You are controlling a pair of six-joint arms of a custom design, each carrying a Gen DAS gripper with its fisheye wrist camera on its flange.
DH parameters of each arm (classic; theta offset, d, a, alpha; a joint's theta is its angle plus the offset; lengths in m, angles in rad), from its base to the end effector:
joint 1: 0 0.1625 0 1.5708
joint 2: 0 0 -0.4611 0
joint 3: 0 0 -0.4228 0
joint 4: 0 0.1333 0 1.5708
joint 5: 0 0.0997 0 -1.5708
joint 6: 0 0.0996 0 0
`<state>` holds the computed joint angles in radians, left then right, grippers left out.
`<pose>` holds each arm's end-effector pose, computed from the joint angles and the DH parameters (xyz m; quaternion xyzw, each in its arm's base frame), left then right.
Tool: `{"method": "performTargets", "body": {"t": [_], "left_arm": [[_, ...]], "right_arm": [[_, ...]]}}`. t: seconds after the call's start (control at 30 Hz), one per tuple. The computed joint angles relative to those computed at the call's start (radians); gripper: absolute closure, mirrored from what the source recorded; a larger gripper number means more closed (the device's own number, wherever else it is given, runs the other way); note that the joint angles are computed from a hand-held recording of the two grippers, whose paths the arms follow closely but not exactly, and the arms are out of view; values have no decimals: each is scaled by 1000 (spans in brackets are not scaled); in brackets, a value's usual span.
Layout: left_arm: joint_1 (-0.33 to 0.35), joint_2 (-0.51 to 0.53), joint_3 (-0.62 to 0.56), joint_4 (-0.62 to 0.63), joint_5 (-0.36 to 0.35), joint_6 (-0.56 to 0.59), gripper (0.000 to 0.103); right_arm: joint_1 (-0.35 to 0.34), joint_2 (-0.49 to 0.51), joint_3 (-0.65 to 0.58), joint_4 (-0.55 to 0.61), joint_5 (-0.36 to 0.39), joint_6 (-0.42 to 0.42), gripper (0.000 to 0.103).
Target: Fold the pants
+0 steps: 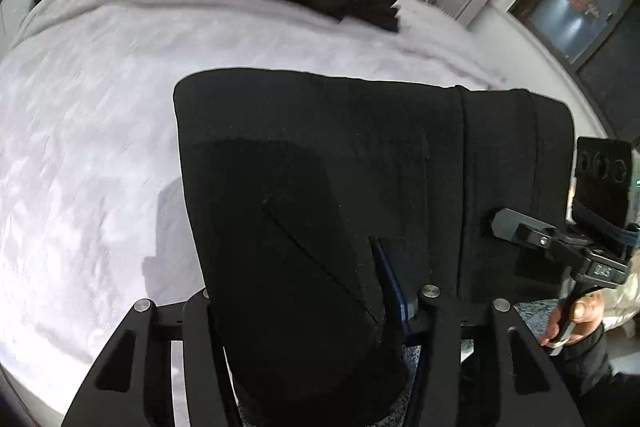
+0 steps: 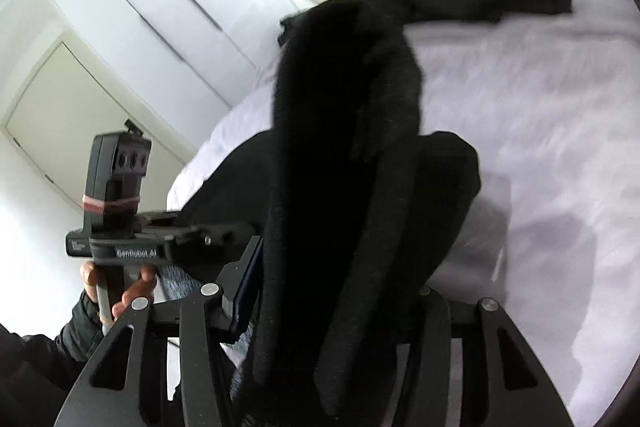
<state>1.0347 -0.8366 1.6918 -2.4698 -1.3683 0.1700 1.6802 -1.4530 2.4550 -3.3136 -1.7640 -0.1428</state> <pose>-0.2207 -0.6717 0.0926 0.3418 0.9341 -0.0398 0.0954 0.1595 -0.4065 0.2593 0.0821 -0.9249 0.3587 0.0959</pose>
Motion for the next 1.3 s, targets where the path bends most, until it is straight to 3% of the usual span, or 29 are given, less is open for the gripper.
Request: {"method": "performTargets", "body": {"t": [0.1,0.2,0.47,0.6,0.77,0.97,1.1,1.2,1.3], "left_arm": [[-35,46,-71,14,-35,-18,49],[-68,116,-148,27,-25,-40,49],[-106,325,-362,156,28,-124,49],[-112,384,-400,180,57,-141,49],[-122,416,-398,125,108,-95,49],[-112,431,-395,87,131,-53,39],[-118,431,-366,18,187,6,19],[-112,420,-366,38,174,6,19],[-129,364,-289,-50,234,37,19]], "right_arm": [[-20,-99,-18,67,-5,-27,49],[-54,-175,-50,149,-14,-52,49],[-213,-193,-126,261,33,-25,49],[-307,-179,-141,280,90,-18,49],[-402,-168,-136,270,181,-13,49],[-441,-146,-144,264,204,-8,44],[-435,-128,-172,302,169,71,22],[-423,-159,-166,297,141,105,21],[-342,-198,-124,187,-28,115,21]]}}
